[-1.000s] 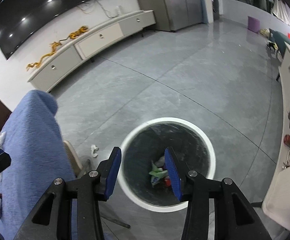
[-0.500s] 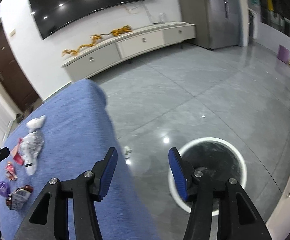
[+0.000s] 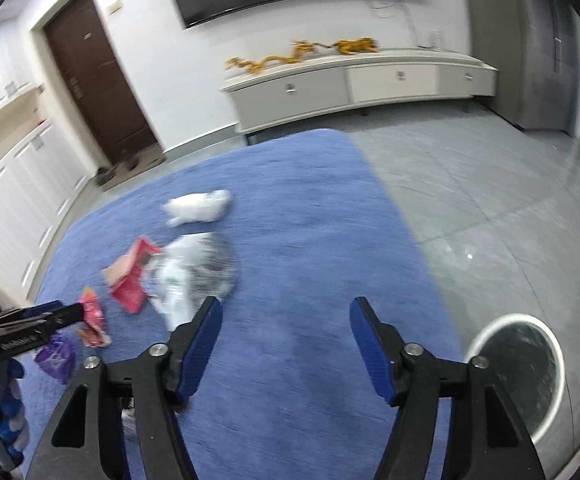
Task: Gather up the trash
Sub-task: 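Move both tools back over the rug toward the remaining wrappers, then grasp the pink wrapper with the left tool while the right tool grasps the white plastic bag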
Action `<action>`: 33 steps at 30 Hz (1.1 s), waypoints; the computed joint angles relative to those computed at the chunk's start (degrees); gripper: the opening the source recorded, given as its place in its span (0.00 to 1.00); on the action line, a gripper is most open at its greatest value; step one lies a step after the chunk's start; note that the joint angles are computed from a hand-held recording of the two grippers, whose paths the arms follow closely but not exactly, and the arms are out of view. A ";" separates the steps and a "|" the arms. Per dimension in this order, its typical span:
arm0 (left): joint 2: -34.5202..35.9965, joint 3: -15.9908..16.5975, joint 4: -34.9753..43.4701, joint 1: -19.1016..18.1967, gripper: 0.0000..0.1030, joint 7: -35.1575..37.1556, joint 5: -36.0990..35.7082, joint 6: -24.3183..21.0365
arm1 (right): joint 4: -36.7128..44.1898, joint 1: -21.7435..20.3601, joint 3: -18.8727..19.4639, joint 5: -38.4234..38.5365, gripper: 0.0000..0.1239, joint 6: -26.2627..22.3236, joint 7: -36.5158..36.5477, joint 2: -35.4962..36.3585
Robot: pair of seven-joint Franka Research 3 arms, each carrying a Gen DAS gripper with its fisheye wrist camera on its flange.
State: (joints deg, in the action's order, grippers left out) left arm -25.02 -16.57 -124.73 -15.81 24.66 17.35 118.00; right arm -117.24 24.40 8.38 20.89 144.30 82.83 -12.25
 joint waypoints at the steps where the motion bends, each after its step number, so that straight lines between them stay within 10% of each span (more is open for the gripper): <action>1: -0.20 0.26 -0.33 -0.18 0.56 0.27 -0.42 0.44 | 0.50 0.33 0.16 0.20 0.56 -0.12 -0.41 0.44; 21: 4.71 0.43 1.29 -0.36 0.55 2.92 -1.33 1.97 | 9.10 4.14 2.06 1.02 0.60 -0.45 -2.90 10.96; 33: 2.09 -0.85 -1.35 -0.55 0.36 -1.38 1.36 4.01 | 3.05 3.94 0.92 9.23 0.35 1.38 -10.96 5.71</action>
State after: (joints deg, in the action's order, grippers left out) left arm -22.94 -17.43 -126.08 -16.36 23.27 18.71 122.01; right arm -114.19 28.34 9.30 30.12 145.68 71.87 -6.54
